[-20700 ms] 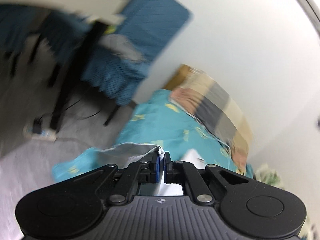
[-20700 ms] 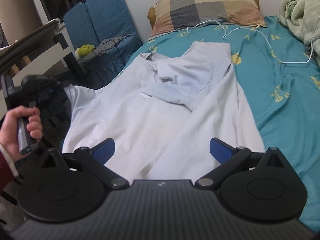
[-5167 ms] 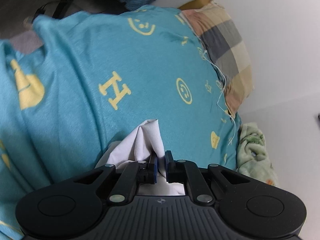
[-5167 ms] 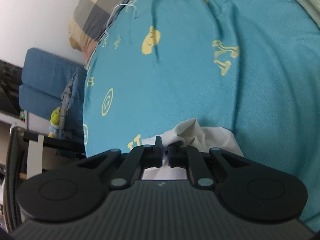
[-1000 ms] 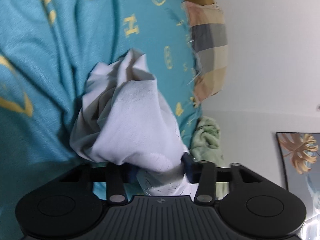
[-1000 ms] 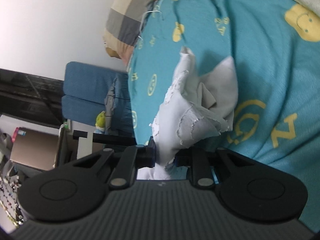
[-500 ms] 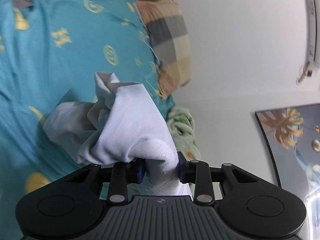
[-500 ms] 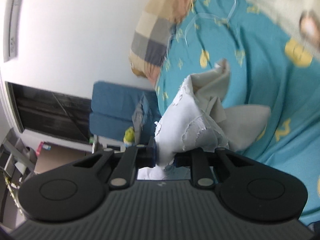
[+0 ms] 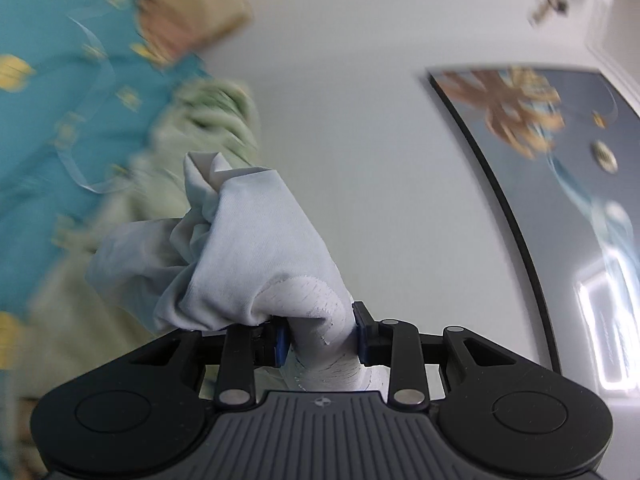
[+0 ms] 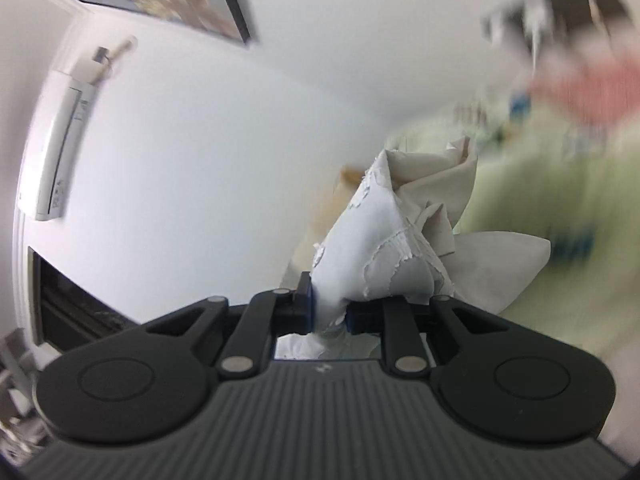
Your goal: Fold clothes
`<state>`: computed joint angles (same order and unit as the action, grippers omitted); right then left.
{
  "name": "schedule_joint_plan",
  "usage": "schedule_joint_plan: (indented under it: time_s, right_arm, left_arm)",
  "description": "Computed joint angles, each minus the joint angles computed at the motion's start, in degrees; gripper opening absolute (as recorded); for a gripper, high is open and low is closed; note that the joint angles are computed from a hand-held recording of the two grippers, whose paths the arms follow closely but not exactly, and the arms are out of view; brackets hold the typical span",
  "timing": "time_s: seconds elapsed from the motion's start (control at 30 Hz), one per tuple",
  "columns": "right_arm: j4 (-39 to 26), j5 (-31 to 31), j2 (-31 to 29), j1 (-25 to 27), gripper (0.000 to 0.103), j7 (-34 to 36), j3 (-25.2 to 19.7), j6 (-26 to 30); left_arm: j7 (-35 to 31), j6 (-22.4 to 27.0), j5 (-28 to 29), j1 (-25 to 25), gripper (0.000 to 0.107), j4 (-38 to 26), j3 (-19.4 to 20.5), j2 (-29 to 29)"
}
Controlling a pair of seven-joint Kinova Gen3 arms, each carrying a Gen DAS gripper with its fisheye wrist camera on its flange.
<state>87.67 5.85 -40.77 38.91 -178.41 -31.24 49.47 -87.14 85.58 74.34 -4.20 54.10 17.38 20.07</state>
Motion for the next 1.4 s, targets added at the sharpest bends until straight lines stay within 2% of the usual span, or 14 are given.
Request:
schedule_joint_plan:
  time_s: [0.07, 0.13, 0.27, 0.33, 0.43, 0.47, 0.63, 0.77, 0.93, 1.17, 1.23, 1.3, 1.37, 1.4]
  right_arm:
    - [-0.7, 4.3, 0.2, -4.5, 0.019, 2.9, 3.4, 3.8]
    - [-0.8, 5.6, -0.2, -7.5, 0.019, 6.6, 5.9, 8.5]
    - [2.8, -1.1, -3.6, -8.2, 0.019, 12.4, 10.1, 17.8]
    - [5.4, -3.6, -4.7, -9.6, 0.019, 12.0, 11.1, 21.9]
    - [8.7, -1.9, -5.9, -12.6, 0.018, 8.2, 9.6, 22.5]
    - [8.3, -1.7, -5.6, -12.1, 0.019, 8.4, 9.1, 22.7]
    - [2.4, 0.2, -4.2, -10.8, 0.022, 9.9, 7.2, 29.6]
    - [-5.5, 2.1, -4.3, -7.1, 0.023, 12.7, 2.6, 38.0]
    - [-15.0, 1.7, -6.0, -1.5, 0.023, 20.0, -1.7, 46.4]
    - [-29.6, 0.9, -7.1, 8.0, 0.023, 33.0, -6.6, 53.4]
    - [-33.6, 0.2, -7.7, 10.7, 0.032, 36.0, -7.3, 55.2]
    - [-36.2, -0.6, -8.7, 12.7, 0.058, 38.4, -7.4, 56.1]
    - [-38.5, -1.4, -9.8, 14.6, 0.068, 40.7, -7.3, 56.8]
    - [-39.8, -1.9, -10.2, 15.7, 0.068, 42.1, -7.4, 57.5]
  left_arm:
    - [-4.7, -2.2, 0.3, 2.6, 0.034, 4.9, 1.1, -1.8]
    - [-9.3, -1.7, -0.3, 4.1, 0.034, 10.2, 0.8, -3.5]
    - [-15.6, 2.0, -6.1, 7.1, 0.034, 18.9, -2.1, -5.7]
    - [-18.0, 3.6, -9.0, 7.8, 0.036, 22.4, -3.6, -6.4]
    - [-20.4, 4.6, -10.6, 8.1, 0.041, 25.0, -5.2, -7.3]
    - [-21.3, 4.9, -10.9, 8.1, 0.043, 25.4, -5.6, -7.7]
    - [-26.8, 5.7, -14.4, 8.8, 0.08, 22.6, -7.4, -12.7]
    - [-32.0, 6.8, -17.7, 8.9, 0.088, 19.3, -9.5, -16.8]
    - [-37.2, 12.1, -15.5, 6.5, 0.101, 14.4, -14.5, -22.5]
    - [-43.8, 19.6, -9.6, 4.3, 0.103, 12.3, -26.2, -29.6]
    - [-44.5, 21.8, -8.0, 4.2, 0.103, 11.5, -29.6, -30.3]
    - [-45.5, 24.0, -6.4, 3.8, 0.103, 10.9, -32.9, -31.0]
    - [-47.1, 25.8, -5.1, 3.4, 0.103, 11.0, -36.1, -31.5]
    - [-48.0, 26.7, -4.5, 3.2, 0.103, 11.0, -37.7, -31.8]
